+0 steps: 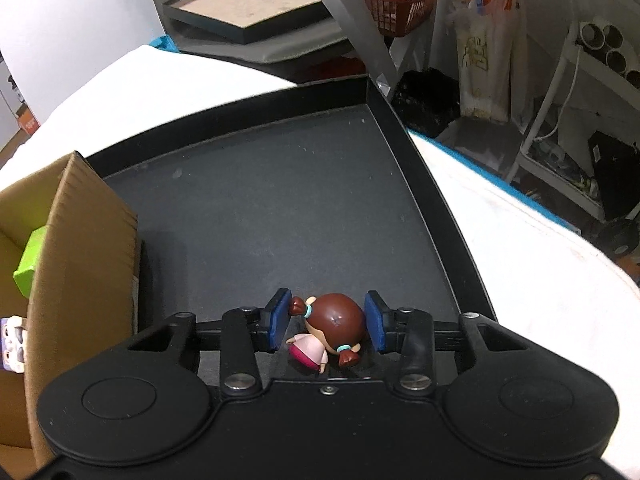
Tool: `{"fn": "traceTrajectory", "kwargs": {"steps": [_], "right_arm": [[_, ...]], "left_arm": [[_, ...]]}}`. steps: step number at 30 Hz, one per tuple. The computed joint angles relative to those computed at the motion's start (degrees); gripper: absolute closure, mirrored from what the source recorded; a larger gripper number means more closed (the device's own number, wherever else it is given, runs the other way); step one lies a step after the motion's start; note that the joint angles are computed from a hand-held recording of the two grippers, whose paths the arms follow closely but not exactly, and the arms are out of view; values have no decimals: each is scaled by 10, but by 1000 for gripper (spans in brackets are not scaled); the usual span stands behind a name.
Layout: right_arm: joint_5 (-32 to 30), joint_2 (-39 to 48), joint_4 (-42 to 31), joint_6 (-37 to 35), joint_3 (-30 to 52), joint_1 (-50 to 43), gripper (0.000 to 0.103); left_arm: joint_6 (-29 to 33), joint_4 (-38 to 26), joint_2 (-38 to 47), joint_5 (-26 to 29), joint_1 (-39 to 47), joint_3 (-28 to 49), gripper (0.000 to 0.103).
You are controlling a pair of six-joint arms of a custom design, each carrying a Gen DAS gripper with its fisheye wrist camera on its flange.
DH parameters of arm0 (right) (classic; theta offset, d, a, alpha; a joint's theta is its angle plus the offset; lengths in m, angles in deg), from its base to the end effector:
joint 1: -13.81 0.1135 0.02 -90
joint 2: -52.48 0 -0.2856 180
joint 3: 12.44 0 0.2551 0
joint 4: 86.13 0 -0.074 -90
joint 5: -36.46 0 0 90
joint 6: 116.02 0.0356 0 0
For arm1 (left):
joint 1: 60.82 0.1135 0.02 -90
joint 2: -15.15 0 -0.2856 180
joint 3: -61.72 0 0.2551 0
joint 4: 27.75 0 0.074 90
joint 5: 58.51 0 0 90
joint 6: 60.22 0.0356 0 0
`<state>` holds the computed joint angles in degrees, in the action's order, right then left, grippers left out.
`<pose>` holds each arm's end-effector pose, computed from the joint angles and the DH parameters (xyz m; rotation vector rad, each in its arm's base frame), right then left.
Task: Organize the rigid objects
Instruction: 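Move the right gripper to the brown-haired doll and grasp it, then carry the brown-haired doll into the cardboard box and release it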
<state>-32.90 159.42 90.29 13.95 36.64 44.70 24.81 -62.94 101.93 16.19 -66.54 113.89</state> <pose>0.2555 0.1382 0.0764 0.3175 2.5156 -0.0021 0.2510 -0.0157 0.1521 -0.0478 2.7497 0.3221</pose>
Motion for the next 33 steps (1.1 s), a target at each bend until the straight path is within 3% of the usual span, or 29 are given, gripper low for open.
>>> {"fn": "traceTrajectory", "kwargs": {"steps": [12, 20, 33], "right_arm": [[9, -95, 12, -11, -45, 16, 64], [3, -180, 0, -37, -70, 35, 64], [24, -220, -25, -55, -48, 87, 64]], "left_arm": [[33, 8, -19, 22, 47, -12, 41], [74, 23, -31, 61, 103, -25, 41], [162, 6, -46, 147, 204, -23, 41]]}}
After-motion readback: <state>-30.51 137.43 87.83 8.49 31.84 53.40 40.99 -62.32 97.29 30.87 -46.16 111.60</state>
